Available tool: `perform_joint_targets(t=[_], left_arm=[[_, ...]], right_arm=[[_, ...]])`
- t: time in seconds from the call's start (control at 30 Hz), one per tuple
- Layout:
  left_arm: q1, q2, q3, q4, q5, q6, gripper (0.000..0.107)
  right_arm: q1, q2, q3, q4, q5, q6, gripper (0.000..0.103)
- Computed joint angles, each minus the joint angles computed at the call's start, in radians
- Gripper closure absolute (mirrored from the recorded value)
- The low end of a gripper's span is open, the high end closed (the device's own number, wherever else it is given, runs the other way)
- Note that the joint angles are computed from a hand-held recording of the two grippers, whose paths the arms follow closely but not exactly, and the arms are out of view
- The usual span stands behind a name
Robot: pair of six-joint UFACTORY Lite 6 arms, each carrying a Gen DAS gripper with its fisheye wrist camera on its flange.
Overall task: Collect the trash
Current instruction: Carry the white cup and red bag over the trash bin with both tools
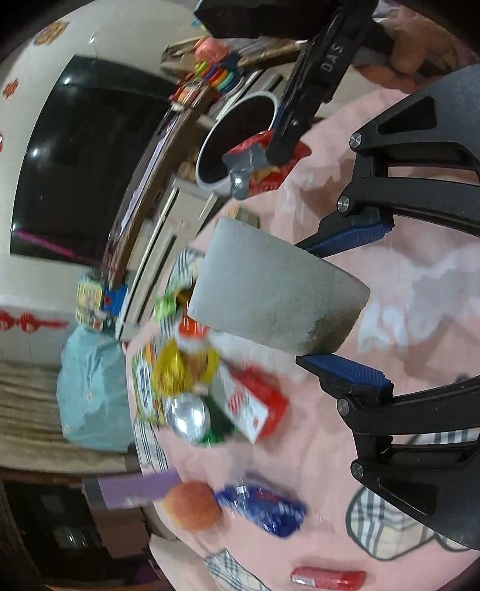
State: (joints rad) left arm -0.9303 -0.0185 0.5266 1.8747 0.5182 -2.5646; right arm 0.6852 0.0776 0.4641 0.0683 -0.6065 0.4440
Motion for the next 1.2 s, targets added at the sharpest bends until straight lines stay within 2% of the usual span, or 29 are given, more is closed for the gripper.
perform_joint_targets(t=[0.2,0.43,0.6,0.93,1.2], left_arm=[[-0.053,0.183,0.193,-0.045,-0.028,0.080,0.055],[-0.048,0.362,0.403,-0.124,-0.093,0.210,0.055],[-0.051,0.481,0.578,-0.274,-0.121,0.407,0.055],[-0.047,0.724,1.005,-0.751,-0.104,1.026,0.055],[-0.029,0.946,1.397,-1.101,-0.014,1.471,0.055]], right_arm=[[-0.117,-0.120,-0.109,-0.077,0.000,0.044,0.067],[-0.344,-0.262,-0.214,-0.324,0.024,0.171,0.067],[-0.505,-0.284,-0.223,-0.529,0.026,0.274,0.067],[-0.766,-0.180,-0.138,-0.873,-0.033,0.445,0.067],[-0.868,-0.056,-0.015,-1.020,-0.041,0.516,0.066]])
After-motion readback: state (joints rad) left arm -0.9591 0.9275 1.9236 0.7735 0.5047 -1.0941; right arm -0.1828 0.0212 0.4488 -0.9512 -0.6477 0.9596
